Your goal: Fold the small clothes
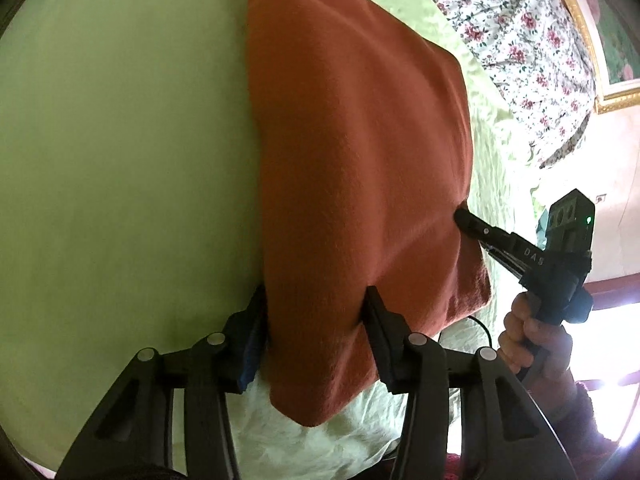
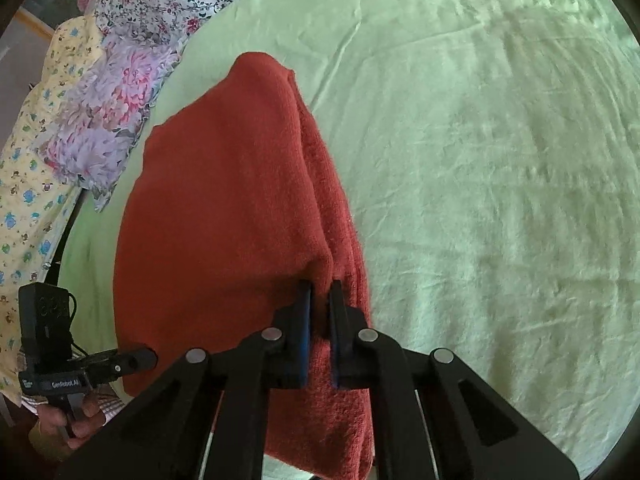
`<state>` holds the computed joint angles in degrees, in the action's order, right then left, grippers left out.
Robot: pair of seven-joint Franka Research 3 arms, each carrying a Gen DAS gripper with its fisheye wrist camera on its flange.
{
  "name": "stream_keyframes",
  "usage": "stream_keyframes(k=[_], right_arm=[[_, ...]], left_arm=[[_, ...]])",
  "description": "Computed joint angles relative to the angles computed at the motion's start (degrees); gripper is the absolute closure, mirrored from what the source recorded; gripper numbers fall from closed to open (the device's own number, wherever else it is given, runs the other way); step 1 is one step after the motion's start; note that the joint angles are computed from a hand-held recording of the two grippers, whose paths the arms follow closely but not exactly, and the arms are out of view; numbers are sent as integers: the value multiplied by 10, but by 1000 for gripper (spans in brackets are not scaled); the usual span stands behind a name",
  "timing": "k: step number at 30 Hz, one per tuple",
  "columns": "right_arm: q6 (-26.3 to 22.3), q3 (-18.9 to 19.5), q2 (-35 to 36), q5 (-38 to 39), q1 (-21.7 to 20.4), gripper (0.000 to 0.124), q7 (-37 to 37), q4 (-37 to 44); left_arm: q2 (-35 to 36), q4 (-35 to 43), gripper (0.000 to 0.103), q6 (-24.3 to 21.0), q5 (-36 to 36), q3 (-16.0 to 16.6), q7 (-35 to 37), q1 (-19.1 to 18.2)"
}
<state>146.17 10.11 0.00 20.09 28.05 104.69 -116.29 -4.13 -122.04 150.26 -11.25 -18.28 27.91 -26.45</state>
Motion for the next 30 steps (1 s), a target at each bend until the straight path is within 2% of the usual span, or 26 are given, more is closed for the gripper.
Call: stream_keyframes(k=[6, 9, 12, 16, 18, 22, 26, 30], right_arm=[[7, 0, -3, 2, 0, 115, 15, -6], [-3, -4, -12, 37, -4, 106, -1, -9], [-11, -4, -28, 22, -7, 101, 17, -14], [17, -3, -54, 18, -8, 101, 23, -28], [37, -5, -54, 32, -7, 101, 8, -19], [41, -6, -11, 77, -3, 101, -35, 44], [18, -1, 63, 51, 0, 101, -42, 135], [-15, -3, 137, 28, 3, 101, -27, 225]], left_arm=[[11, 27, 54, -50, 45, -7, 0, -2], [7, 30, 54, -65, 46, -7, 3, -3], [-3, 26, 54, -74, 31, -5, 1, -3], [-28, 44, 55, -123, 116, -8, -54, 9], [-42, 44, 55, -120, 151, -4, -80, 21], [-27, 69, 55, -109, 178, 6, -88, 38], [17, 113, 55, -86, 212, 13, -75, 51], [87, 186, 55, -110, 237, 23, -64, 59]])
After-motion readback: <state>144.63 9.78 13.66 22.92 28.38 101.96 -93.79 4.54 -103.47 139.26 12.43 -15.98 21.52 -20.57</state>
